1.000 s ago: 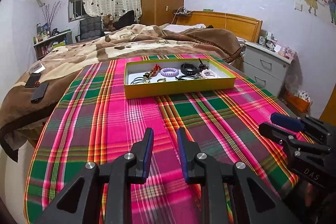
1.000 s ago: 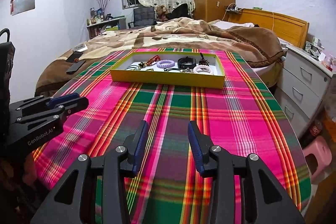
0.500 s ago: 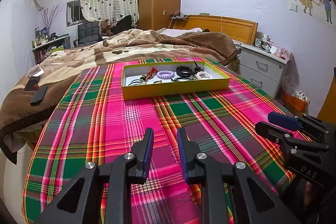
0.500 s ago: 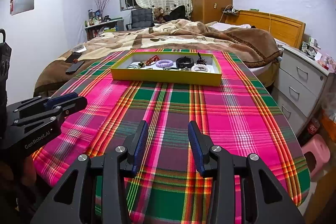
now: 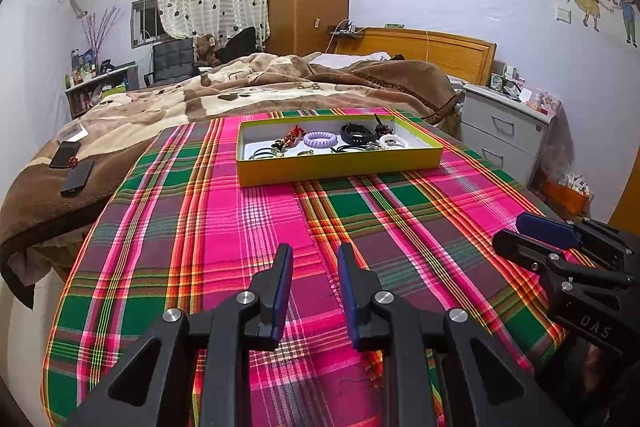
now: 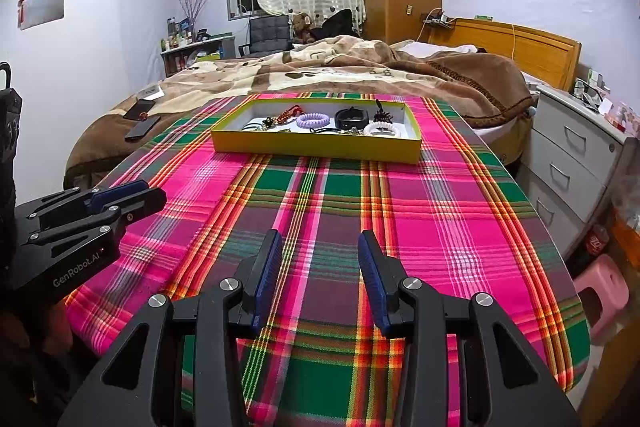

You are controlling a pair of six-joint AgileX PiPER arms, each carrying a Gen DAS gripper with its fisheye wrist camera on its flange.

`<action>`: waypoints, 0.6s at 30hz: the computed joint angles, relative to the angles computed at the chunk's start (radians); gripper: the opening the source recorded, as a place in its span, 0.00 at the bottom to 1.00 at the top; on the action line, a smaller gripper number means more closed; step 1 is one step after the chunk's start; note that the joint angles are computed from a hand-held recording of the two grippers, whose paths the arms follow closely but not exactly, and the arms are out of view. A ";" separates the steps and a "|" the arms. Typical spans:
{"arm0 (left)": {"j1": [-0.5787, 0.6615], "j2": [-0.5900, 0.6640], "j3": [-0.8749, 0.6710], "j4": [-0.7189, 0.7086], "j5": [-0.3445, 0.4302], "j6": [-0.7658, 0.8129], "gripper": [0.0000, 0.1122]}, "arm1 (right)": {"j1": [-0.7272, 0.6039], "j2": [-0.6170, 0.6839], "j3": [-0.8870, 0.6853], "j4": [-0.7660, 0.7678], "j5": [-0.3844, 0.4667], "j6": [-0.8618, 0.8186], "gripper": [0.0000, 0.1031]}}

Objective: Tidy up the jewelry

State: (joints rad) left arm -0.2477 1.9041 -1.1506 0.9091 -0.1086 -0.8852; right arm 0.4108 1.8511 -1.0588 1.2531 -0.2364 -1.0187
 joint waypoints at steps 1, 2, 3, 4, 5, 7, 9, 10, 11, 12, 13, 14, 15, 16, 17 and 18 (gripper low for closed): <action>0.000 -0.001 0.000 -0.007 0.001 0.007 0.20 | 0.000 0.000 -0.001 0.005 0.000 -0.005 0.39; 0.000 -0.002 0.003 -0.029 0.000 0.028 0.20 | -0.001 0.000 -0.001 0.012 0.002 -0.012 0.39; 0.000 -0.001 0.001 -0.030 0.001 0.029 0.20 | -0.001 -0.002 0.000 0.012 0.003 -0.013 0.39; -0.002 -0.003 0.004 -0.067 0.001 0.066 0.20 | 0.000 0.000 -0.003 0.014 0.000 -0.015 0.39; -0.002 -0.003 0.005 -0.088 0.001 0.088 0.20 | 0.001 0.001 -0.003 0.015 -0.002 -0.016 0.39; -0.001 -0.002 0.005 -0.080 0.000 0.078 0.20 | 0.001 0.001 -0.004 0.018 -0.002 -0.019 0.39; -0.002 -0.003 0.006 -0.078 -0.001 0.075 0.20 | 0.001 0.002 -0.005 0.021 -0.002 -0.022 0.39; -0.002 -0.003 0.005 -0.071 -0.001 0.068 0.20 | 0.001 0.001 -0.005 0.023 0.000 -0.024 0.39; -0.003 -0.002 0.005 -0.076 0.001 0.071 0.20 | 0.001 0.001 -0.006 0.028 0.001 -0.029 0.39; -0.003 -0.002 0.005 -0.076 0.000 0.072 0.20 | 0.001 0.001 -0.006 0.031 0.000 -0.032 0.39; -0.002 -0.002 0.005 -0.067 -0.001 0.062 0.20 | 0.002 0.002 -0.006 0.030 0.000 -0.031 0.39; -0.002 -0.002 0.005 -0.068 -0.001 0.062 0.20 | 0.002 0.002 -0.006 0.030 0.001 -0.031 0.39; -0.002 -0.002 0.005 -0.070 -0.002 0.064 0.20 | 0.001 0.002 -0.007 0.035 0.002 -0.036 0.39; -0.002 -0.002 0.006 -0.070 -0.001 0.065 0.20 | 0.003 0.003 -0.007 0.037 0.000 -0.037 0.39; -0.002 -0.002 0.006 -0.077 -0.002 0.070 0.20 | 0.003 0.003 -0.008 0.034 0.000 -0.035 0.39; -0.002 -0.002 0.006 -0.077 -0.001 0.070 0.20 | 0.003 0.003 -0.008 0.034 0.000 -0.035 0.39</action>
State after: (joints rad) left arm -0.2497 1.9024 -1.1451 0.8324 -0.1099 -0.8148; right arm 0.4135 1.8541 -1.0666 1.2873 -0.2362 -1.0533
